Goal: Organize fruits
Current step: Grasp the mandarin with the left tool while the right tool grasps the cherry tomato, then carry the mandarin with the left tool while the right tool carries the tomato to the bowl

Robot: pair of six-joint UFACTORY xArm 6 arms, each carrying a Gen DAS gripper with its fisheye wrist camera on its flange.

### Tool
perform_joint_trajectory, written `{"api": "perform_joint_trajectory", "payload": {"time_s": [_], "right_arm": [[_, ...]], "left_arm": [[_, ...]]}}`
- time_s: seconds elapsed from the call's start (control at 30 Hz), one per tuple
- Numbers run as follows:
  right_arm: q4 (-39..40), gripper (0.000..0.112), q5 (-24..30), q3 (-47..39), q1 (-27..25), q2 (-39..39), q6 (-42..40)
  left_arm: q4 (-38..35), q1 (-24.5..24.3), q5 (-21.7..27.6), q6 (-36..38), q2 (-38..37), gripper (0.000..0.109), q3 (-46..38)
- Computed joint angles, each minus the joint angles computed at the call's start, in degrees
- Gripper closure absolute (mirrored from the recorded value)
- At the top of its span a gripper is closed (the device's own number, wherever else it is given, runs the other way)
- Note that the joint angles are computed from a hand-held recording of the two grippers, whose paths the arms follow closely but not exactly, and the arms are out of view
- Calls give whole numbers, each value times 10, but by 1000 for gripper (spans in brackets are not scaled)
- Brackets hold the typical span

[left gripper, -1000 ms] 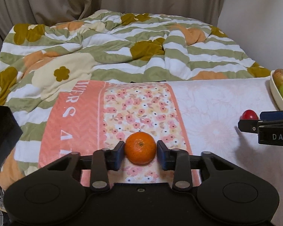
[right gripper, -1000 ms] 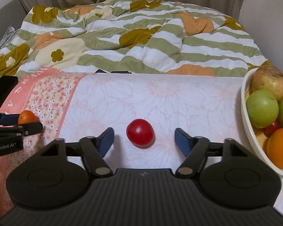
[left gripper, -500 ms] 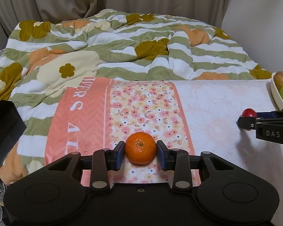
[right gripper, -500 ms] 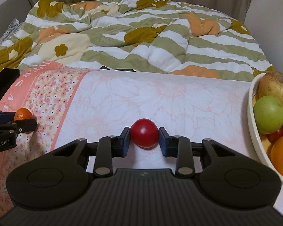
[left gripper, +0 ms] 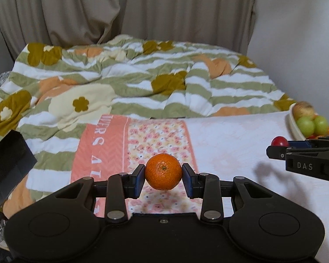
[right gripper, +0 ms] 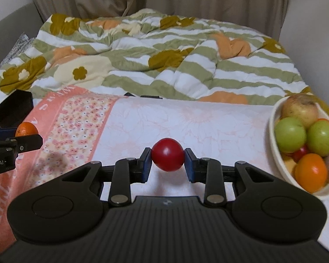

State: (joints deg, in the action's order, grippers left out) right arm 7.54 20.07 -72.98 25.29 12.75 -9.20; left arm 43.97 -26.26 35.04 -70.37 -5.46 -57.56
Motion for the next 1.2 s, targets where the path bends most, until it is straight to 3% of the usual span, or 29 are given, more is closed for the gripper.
{"api": "perform_joint_trajectory", "payload": {"time_s": [0.27,0.5,0.67,0.83,1.0,1.2], "right_arm": [[-48,65,-31,115,-7,-121,46],[-78,65,-38,204,-28,-229,91],[-51,65,-28,242,-52,-288,70],[27,65,-17,259,-88,-321,-3],[145,65,14,236,-143,-316,-143],[271,65,73,155,-216,-251,-325]], "left_arm": [[60,-41,1,-43,-46,69,19],[65,-76,-2,-51,-51,69,7],[72,-103,-1,-46,-26,69,-32],[75,-128,11,-46,21,69,-95],[81,-156,49,-61,97,69,-194],[66,-187,112,-61,215,69,-348]]}}
